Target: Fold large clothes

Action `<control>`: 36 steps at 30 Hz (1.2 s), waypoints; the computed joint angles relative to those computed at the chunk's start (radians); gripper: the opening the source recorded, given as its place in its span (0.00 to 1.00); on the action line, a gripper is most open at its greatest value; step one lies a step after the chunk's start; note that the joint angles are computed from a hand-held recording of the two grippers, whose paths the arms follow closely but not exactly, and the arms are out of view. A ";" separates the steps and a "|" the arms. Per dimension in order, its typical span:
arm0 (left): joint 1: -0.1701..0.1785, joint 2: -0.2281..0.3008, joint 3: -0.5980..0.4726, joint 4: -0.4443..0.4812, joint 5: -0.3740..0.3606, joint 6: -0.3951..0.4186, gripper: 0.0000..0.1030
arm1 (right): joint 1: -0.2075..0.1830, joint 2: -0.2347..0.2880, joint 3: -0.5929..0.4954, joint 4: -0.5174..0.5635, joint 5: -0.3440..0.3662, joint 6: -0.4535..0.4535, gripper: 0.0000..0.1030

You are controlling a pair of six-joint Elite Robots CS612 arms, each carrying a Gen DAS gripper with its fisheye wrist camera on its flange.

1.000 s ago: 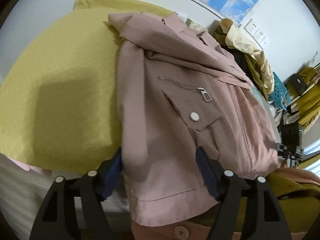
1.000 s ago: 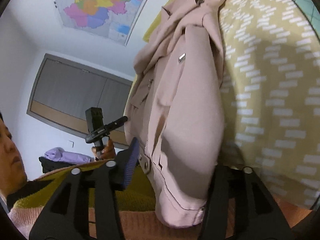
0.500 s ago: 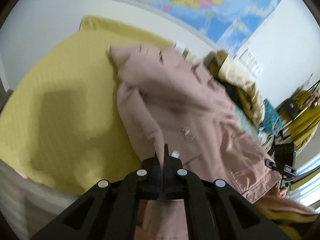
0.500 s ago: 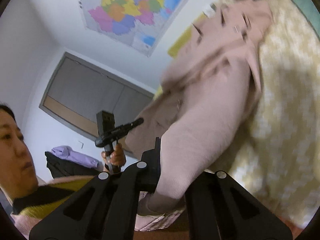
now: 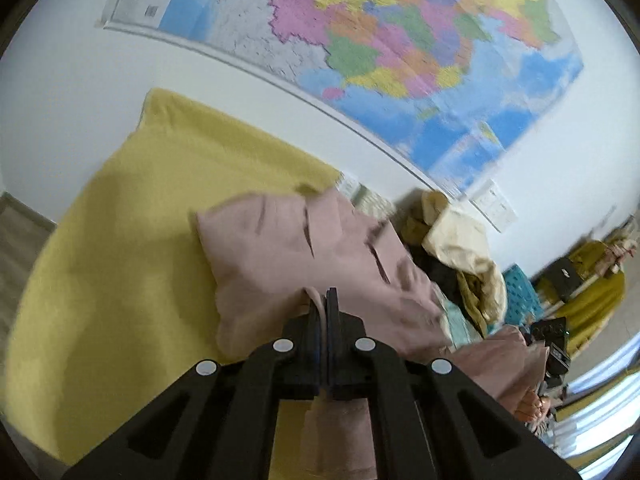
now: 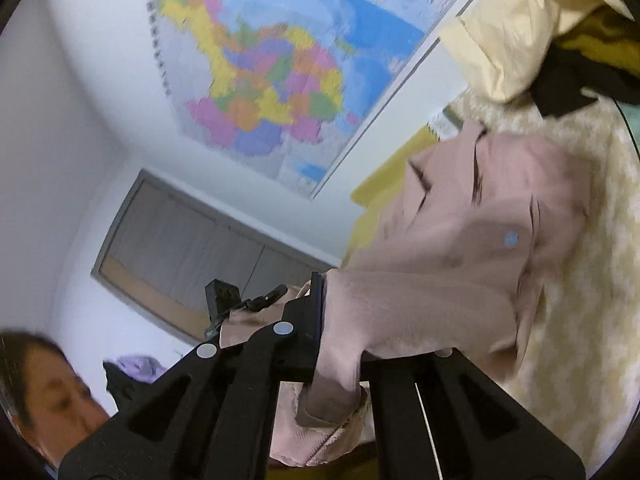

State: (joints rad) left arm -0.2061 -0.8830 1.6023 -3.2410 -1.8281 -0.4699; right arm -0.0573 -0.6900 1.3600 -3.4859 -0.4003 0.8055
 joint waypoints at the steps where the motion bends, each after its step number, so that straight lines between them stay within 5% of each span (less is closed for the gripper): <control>1: 0.004 0.007 -0.027 0.027 -0.005 0.006 0.01 | -0.001 0.011 -0.023 0.000 -0.007 0.027 0.03; 9: 0.024 0.126 -0.305 0.297 -0.030 0.033 0.02 | 0.002 0.118 -0.234 0.258 -0.093 0.060 0.03; 15: 0.036 0.215 -0.467 0.401 -0.012 0.019 0.02 | 0.005 0.165 -0.332 0.504 -0.165 -0.010 0.08; 17: 0.027 0.223 -0.488 0.441 0.044 0.042 0.04 | 0.010 0.172 -0.354 0.587 -0.190 -0.063 0.10; 22: -0.031 0.204 -0.457 0.462 0.202 0.280 0.32 | 0.018 0.173 -0.380 0.684 -0.228 -0.154 0.13; 23: -0.046 0.195 -0.440 0.453 0.228 0.344 0.45 | 0.021 0.163 -0.374 0.709 -0.248 -0.187 0.16; 24: -0.057 0.191 -0.432 0.455 0.245 0.379 0.65 | 0.023 0.155 -0.368 0.722 -0.260 -0.208 0.27; 27: -0.094 0.193 -0.430 0.496 0.285 0.492 0.71 | 0.030 0.127 -0.339 0.716 -0.297 -0.269 0.71; 33: -0.125 0.251 -0.502 0.660 0.404 0.554 0.71 | 0.041 0.057 -0.251 0.681 -0.361 -0.418 0.79; 36: -0.128 0.269 -0.502 0.651 0.459 0.578 0.69 | 0.066 0.017 -0.217 0.719 -0.464 -0.579 0.81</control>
